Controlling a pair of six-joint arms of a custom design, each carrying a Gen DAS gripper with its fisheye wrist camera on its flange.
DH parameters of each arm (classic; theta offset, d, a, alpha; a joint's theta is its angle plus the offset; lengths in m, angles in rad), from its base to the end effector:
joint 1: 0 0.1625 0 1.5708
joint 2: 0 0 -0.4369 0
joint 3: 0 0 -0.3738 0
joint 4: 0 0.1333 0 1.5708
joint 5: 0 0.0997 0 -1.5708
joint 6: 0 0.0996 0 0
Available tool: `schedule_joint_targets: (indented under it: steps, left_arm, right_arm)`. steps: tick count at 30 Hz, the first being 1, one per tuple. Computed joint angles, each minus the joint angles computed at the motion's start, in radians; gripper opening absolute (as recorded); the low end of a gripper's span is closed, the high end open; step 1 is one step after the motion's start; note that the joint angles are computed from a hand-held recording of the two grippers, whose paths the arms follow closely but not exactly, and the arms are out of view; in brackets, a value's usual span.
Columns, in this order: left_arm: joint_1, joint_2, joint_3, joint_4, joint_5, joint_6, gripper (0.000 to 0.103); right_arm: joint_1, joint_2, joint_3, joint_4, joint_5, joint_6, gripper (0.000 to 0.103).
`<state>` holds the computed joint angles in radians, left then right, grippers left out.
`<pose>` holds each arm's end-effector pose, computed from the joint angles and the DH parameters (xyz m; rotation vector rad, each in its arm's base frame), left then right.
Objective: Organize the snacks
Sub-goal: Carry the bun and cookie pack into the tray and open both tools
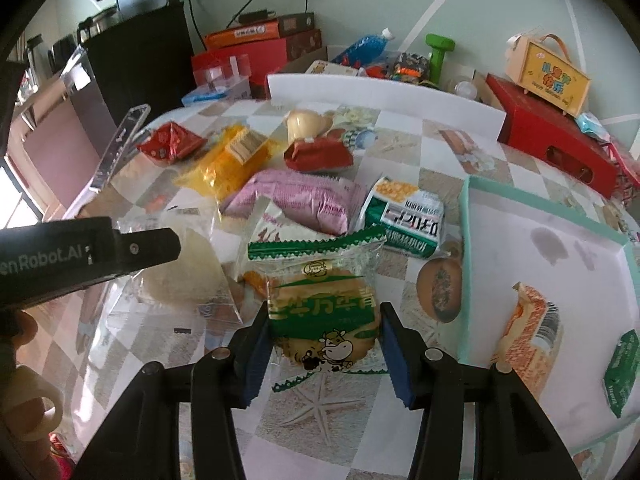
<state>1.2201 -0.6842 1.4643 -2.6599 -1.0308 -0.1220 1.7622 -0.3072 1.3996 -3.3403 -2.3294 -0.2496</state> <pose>-0.0759 -0.7445 0.1247 0.1876 2.6275 -0.5690 0.1990 -0.6862 -0.0311 0.1849 -2.2755 0.7695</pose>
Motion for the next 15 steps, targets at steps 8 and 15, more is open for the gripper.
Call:
schedule_joint_targets:
  steps: [8, 15]
  left_arm:
    - [-0.011, -0.021, 0.028, -0.055, -0.005, 0.019, 0.041]
    - [-0.024, -0.025, 0.040, -0.086, -0.002, 0.048, 0.041]
  right_arm:
    - [0.008, -0.019, 0.022, -0.040, 0.010, -0.002, 0.053]
    - [0.004, -0.047, 0.053, -0.081, 0.020, 0.014, 0.053]
